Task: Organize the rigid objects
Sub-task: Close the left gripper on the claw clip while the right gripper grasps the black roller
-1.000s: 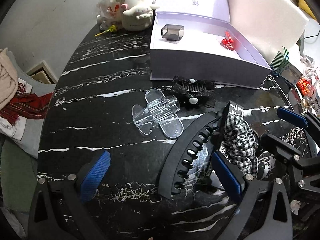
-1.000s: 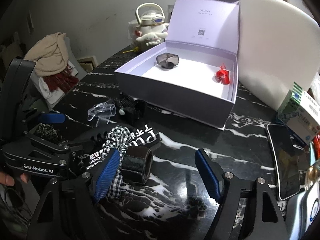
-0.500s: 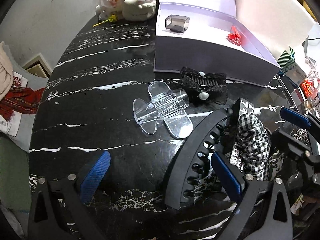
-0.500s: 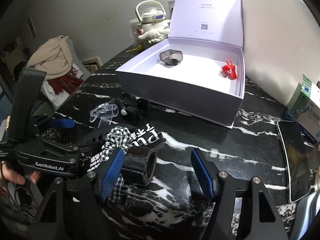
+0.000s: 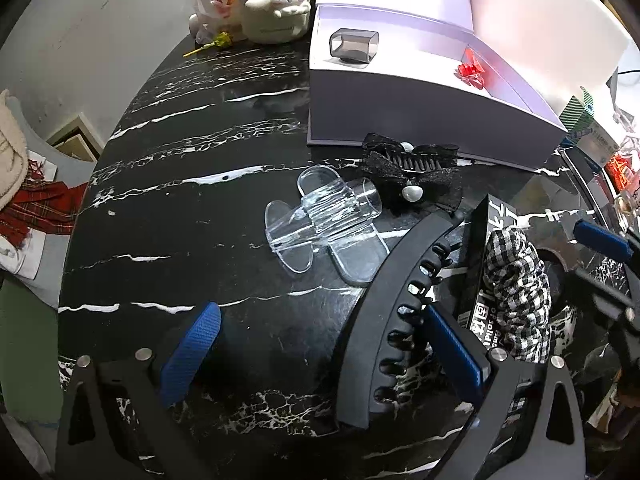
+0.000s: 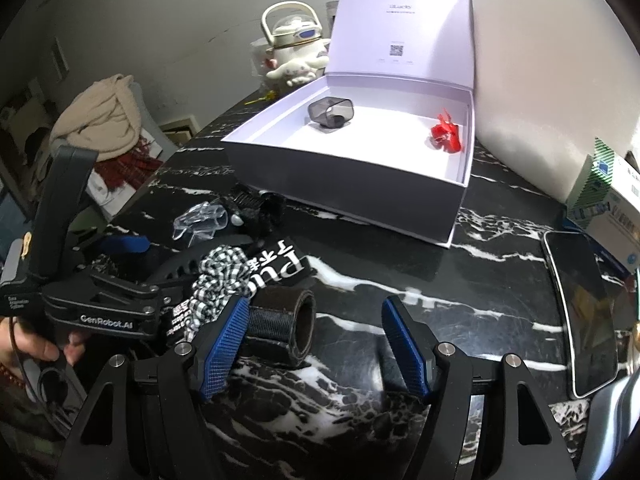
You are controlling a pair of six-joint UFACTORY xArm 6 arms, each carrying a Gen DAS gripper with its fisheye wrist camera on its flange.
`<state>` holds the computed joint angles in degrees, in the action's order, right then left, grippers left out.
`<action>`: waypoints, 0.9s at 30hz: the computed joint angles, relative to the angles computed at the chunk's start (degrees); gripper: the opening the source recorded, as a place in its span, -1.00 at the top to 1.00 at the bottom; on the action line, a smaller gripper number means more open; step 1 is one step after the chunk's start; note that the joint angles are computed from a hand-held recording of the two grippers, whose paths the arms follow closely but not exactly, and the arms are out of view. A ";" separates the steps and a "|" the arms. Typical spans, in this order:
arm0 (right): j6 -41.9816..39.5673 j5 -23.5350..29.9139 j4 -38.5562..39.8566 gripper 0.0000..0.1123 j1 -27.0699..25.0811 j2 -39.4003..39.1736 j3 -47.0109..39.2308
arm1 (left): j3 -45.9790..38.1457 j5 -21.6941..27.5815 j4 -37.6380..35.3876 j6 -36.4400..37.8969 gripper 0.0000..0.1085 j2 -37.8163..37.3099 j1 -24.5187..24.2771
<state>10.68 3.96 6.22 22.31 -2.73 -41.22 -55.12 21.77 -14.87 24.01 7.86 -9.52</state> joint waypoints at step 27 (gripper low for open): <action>-7.76 1.21 10.14 0.55 2.49 0.87 0.65 | 4.67 -2.34 -8.83 9.93 0.43 -4.60 -2.07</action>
